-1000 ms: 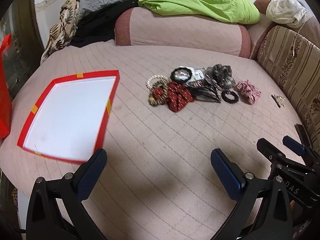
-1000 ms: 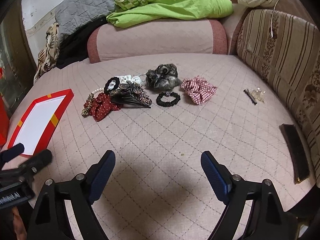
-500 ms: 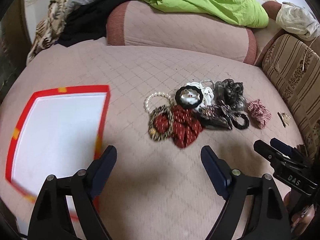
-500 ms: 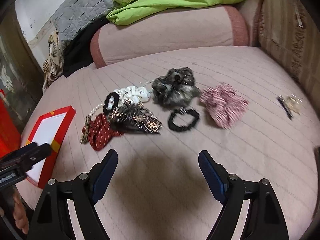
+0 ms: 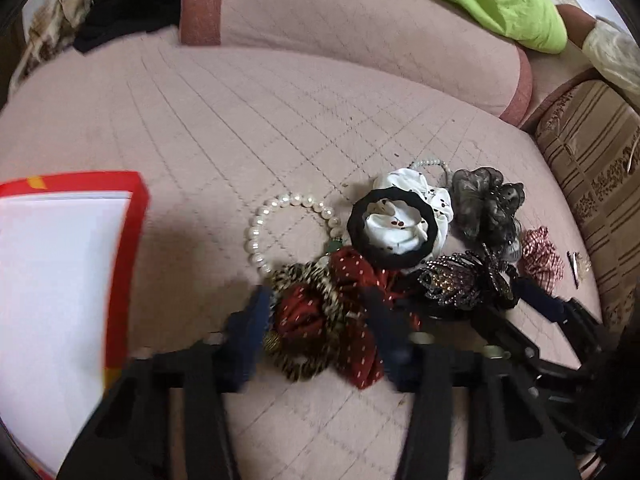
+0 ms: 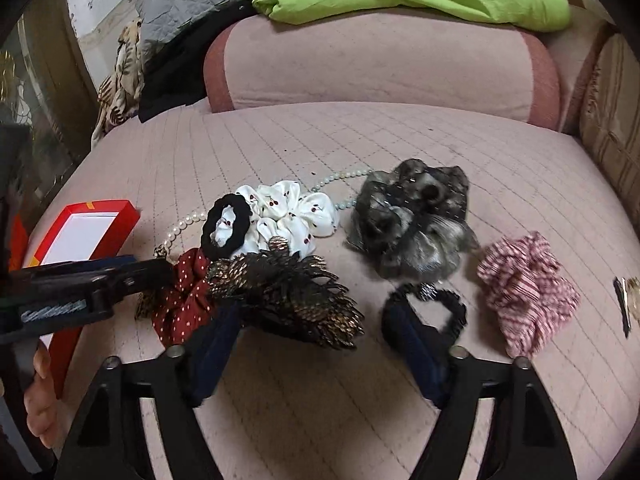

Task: Organize jewelry
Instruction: 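Grasp the leopard-print scrunchie with the left gripper while the right gripper grasps the black claw clip, then carry both items into the red-rimmed tray and open both grippers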

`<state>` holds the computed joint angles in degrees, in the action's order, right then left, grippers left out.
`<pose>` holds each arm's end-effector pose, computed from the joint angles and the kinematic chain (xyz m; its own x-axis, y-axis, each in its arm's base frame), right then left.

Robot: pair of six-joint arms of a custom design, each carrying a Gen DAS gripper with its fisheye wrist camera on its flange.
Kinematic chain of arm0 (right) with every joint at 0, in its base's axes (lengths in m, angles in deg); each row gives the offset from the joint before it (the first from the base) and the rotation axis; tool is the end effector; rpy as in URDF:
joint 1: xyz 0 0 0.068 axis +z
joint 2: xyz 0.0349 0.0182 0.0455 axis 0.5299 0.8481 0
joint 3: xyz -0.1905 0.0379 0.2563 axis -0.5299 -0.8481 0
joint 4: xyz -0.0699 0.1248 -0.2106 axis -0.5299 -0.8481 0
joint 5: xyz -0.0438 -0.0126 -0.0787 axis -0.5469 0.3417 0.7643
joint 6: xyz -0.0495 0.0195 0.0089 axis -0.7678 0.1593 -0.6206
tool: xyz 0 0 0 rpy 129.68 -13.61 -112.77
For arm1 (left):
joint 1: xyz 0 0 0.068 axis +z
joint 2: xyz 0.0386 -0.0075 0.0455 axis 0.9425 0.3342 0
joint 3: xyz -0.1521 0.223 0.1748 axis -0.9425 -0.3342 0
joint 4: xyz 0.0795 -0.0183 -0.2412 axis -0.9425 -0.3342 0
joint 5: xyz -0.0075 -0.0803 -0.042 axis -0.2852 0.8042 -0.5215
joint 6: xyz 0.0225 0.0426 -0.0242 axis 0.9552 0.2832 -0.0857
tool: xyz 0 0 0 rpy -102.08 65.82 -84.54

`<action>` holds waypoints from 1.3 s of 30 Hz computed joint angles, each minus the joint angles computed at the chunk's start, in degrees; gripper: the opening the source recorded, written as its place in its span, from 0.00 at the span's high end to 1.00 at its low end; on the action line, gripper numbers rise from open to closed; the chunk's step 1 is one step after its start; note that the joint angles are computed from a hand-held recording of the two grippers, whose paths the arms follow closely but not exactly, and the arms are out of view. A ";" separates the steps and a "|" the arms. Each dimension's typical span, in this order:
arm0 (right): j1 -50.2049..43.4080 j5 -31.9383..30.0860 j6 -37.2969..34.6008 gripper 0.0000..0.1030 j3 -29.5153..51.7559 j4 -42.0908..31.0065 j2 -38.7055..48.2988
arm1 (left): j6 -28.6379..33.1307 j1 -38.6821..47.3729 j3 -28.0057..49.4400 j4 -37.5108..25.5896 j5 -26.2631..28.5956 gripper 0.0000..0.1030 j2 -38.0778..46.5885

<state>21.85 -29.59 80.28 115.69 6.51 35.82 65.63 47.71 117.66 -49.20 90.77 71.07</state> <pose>0.2698 -0.0396 0.1799 -0.7905 0.0526 -0.6102 -0.0403 0.9897 0.1376 0.3292 -0.1427 0.1874 -0.8982 0.0707 -0.4338 0.1875 0.9543 -0.2327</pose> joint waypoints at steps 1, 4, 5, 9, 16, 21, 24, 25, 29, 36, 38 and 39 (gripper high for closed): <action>0.33 0.09 0.01 0.35 0.30 0.06 0.51 | -0.59 0.55 0.91 -0.22 1.47 0.82 1.20; 1.17 -0.29 -0.25 0.64 1.24 -0.73 1.96 | -2.08 1.90 1.47 -0.02 4.49 0.92 2.24; 1.49 0.46 0.06 0.79 0.97 -0.40 1.63 | -2.31 2.14 0.97 0.46 5.01 0.92 1.77; -0.22 -3.02 0.70 0.86 0.70 -2.62 0.02 | -3.41 3.95 -1.83 0.84 8.98 0.93 -3.19; -3.70 -8.73 1.30 0.96 -1.79 -10.12 -7.82 | -4.70 7.01 -7.24 -1.12 15.45 0.93 -15.02; -3.51 -8.87 0.47 0.96 -3.71 -15.63 -15.42 | -3.17 8.55 -10.39 -5.12 14.87 0.93 -23.72; -4.28 -10.19 -0.28 0.96 -4.56 -19.66 -19.84 | -1.47 10.38 -11.86 -7.66 14.25 0.93 -27.65; -4.77 -10.90 -0.54 0.96 -4.87 -20.90 -21.14 | -0.86 10.92 -12.47 -8.50 13.62 0.93 -29.33; -6.52 -12.75 -1.85 0.96 -6.14 -25.72 -25.96 | 3.08 14.49 -14.97 -11.83 12.28 0.93 -35.30; 0.98 -9.72 2.09 0.96 -3.83 -31.39 -32.44 | 14.03 27.81 -17.40 -16.56 12.53 0.93 -40.09; 7.38 -6.72 5.57 0.96 -2.07 -31.87 -33.57 | 17.53 33.96 -17.24 -17.71 14.53 0.93 -39.30; 10.64 -4.97 7.28 0.96 -1.36 -31.83 -33.86 | 19.39 37.06 -17.07 -18.22 15.26 0.93 -38.61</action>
<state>32.48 -34.56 87.56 114.33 -25.32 1.96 85.02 84.77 100.59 -67.41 106.03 32.45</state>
